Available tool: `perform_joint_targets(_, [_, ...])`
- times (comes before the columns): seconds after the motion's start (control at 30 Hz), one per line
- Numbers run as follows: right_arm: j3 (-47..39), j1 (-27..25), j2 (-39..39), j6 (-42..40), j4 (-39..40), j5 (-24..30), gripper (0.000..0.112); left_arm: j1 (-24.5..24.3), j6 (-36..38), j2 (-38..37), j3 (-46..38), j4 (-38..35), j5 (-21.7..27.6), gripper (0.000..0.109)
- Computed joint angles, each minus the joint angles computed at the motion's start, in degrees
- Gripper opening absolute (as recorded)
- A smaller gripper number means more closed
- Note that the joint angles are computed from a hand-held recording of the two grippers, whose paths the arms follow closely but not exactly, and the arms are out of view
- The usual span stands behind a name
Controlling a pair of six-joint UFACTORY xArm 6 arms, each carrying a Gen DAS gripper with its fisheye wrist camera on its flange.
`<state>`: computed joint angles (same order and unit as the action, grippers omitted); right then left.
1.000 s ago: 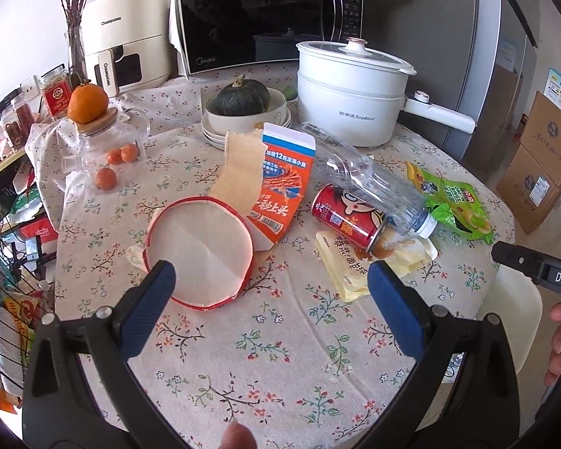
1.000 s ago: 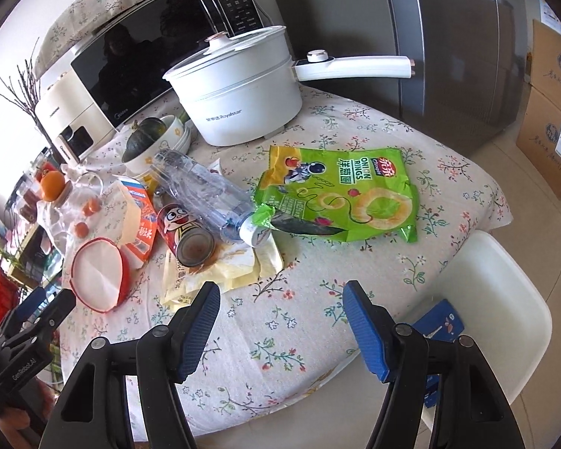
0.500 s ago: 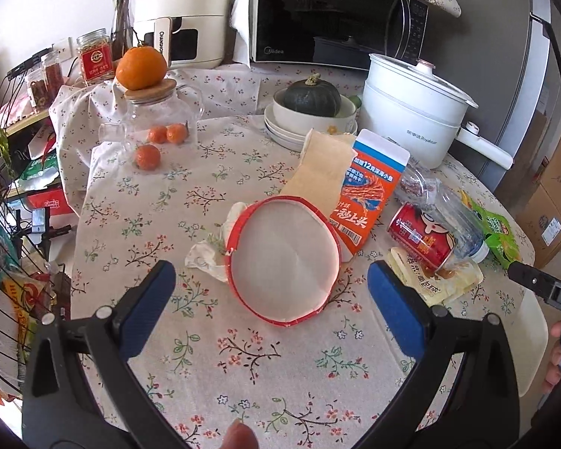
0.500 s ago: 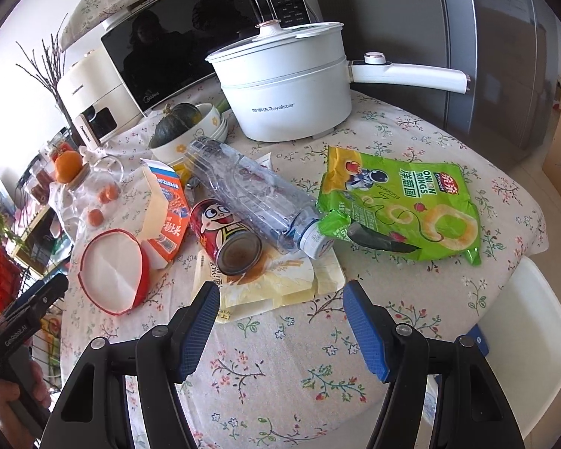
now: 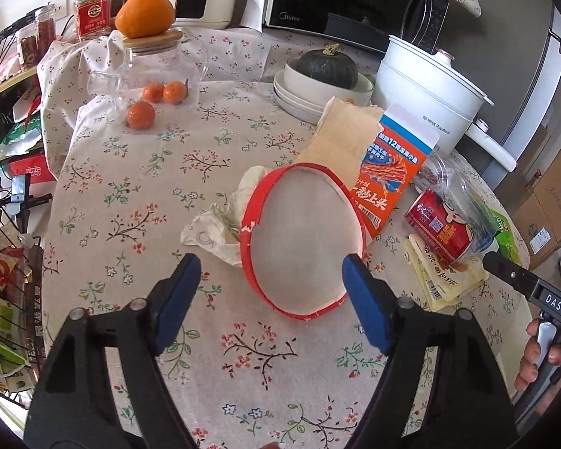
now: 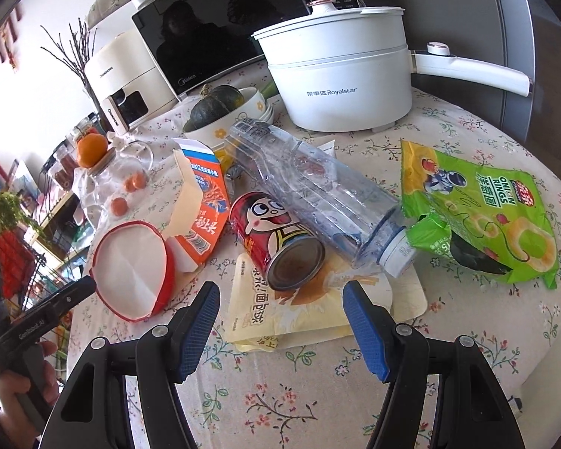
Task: Collect trash
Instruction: 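Grasp the red-rimmed paper lid with the left gripper while the right gripper grasps the red can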
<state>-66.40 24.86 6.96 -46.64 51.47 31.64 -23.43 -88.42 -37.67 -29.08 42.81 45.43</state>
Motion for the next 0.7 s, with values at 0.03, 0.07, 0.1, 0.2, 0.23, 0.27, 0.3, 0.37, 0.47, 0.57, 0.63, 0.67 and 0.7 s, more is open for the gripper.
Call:
perform_joint_targets(0.03, [-0.6, 0.0, 0.7, 0.1, 0.3, 0.4, 0.069, 0.5, 0.4, 0.2, 0.2, -0.7, -0.9, 0.071])
perform_joint_targets(0.07, [-1.2, -0.2, 1.3, 0.1, 0.5, 0.9, 0.068, 0.8, 0.6, 0.5, 0.3, -1.2, -1.5, 0.068])
perform_joint_targets(0.1, [-1.7, -0.2, 2.0, 0.3, 0.8, 1.2, 0.067, 1.0, 0.8, 0.8, 0.4, -1.6, -1.8, 0.067])
perform_joint_targets(0.2, [-3.2, -0.4, 3.6, 0.4, 1.9, 2.2, 0.066, 1.3, 1.1, 1.8, 0.2, -2.2, -2.1, 0.062])
perform_joint_targets(0.23, [-3.6, -0.4, 4.1, 0.2, 2.5, 2.5, 0.065, 1.4, 1.2, 2.0, 0.2, -2.3, -2.3, 0.060])
perform_joint_targets(0.27, [-4.1, -0.4, 4.6, 0.1, 2.9, 2.8, 0.065, 1.7, 1.3, 2.2, 0.3, -2.6, -2.6, 0.058])
perform_joint_targets(0.3, [-4.6, -0.3, 5.2, 0.3, 2.8, 2.9, 0.065, 1.9, 1.4, 2.4, 0.4, -2.8, -2.8, 0.057])
perform_joint_targets(0.37, [-5.2, -0.2, 5.9, 0.2, 3.1, 3.2, 0.065, 2.3, 1.9, 2.7, 0.6, -3.4, -3.1, 0.053])
perform_joint_targets(0.47, [-6.2, 0.2, 7.3, 0.9, 2.9, 3.0, 0.064, 2.8, 2.4, 2.9, 1.0, -4.4, -3.2, 0.047])
perform_joint_targets(0.57, [-7.2, 0.3, 8.4, 1.1, 3.0, 2.8, 0.064, 3.8, 3.2, 2.8, 1.7, -5.7, -4.4, 0.040])
perform_joint_targets(0.63, [-8.0, 0.2, 9.2, 1.4, 3.4, 2.8, 0.064, 4.2, 3.6, 2.7, 2.0, -6.1, -4.9, 0.036])
perform_joint_targets(0.67, [-8.3, 0.2, 9.6, 1.6, 3.7, 2.9, 0.064, 4.3, 3.9, 2.6, 2.0, -6.3, -5.1, 0.031])
perform_joint_targets(0.7, [-8.7, 0.2, 10.0, 1.7, 4.0, 2.9, 0.064, 4.2, 4.1, 2.6, 1.9, -6.4, -5.0, 0.029])
